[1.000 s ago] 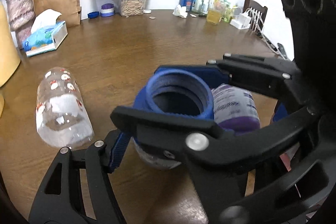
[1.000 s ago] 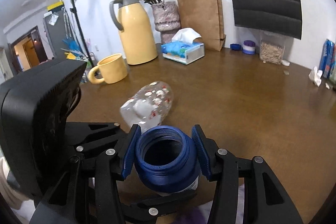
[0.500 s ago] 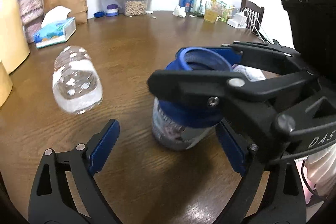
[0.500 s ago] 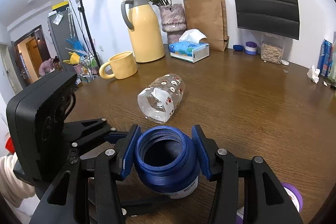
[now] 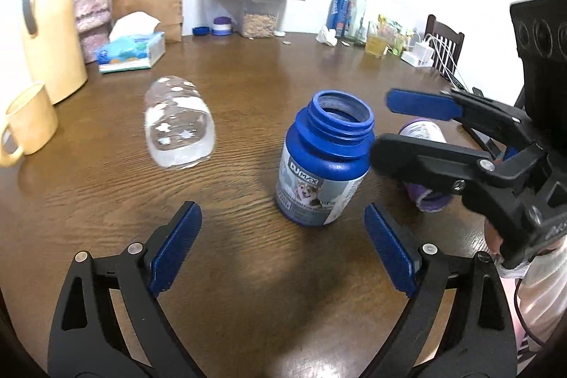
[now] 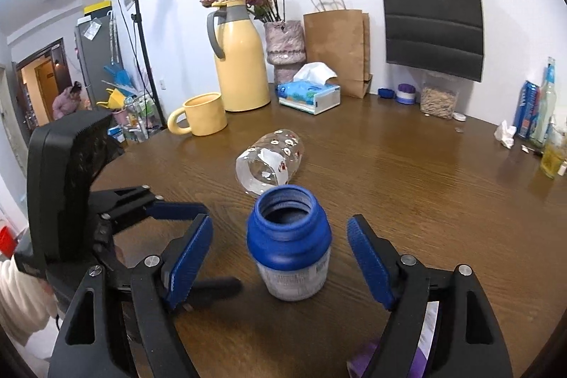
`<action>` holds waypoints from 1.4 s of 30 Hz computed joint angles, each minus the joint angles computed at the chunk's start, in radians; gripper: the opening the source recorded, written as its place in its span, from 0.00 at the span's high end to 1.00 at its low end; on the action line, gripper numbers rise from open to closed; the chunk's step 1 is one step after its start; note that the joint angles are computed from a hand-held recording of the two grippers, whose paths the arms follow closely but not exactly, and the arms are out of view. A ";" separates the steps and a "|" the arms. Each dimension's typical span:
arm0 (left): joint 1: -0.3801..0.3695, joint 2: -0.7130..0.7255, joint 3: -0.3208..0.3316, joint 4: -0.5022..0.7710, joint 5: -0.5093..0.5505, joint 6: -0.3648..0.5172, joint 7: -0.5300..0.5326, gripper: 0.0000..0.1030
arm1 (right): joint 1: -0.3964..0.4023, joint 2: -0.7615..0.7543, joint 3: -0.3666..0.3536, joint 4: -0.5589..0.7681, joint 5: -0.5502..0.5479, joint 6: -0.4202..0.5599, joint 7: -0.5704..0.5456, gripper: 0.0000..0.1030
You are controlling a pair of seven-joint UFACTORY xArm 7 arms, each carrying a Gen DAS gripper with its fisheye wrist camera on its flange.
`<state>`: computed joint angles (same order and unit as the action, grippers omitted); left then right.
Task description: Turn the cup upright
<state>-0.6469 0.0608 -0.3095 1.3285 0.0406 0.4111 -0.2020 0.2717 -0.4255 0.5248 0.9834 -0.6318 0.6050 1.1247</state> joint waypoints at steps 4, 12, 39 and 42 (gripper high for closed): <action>0.005 -0.085 0.004 -0.066 0.170 -0.009 -0.208 0.07 | 0.005 -0.053 0.037 0.002 0.017 0.111 0.025 0.20; 0.084 -0.250 -0.088 -0.165 0.425 0.020 -0.513 0.05 | 0.006 -0.140 0.103 0.021 0.058 0.243 0.071 0.20; 0.248 -0.684 -0.292 -0.389 0.302 0.137 -0.662 0.00 | -0.081 -0.218 0.462 0.147 0.207 0.558 0.298 0.20; 0.255 -0.687 -0.300 -0.388 0.289 0.139 -0.655 0.00 | -0.105 -0.245 0.472 0.152 0.221 0.564 0.287 0.20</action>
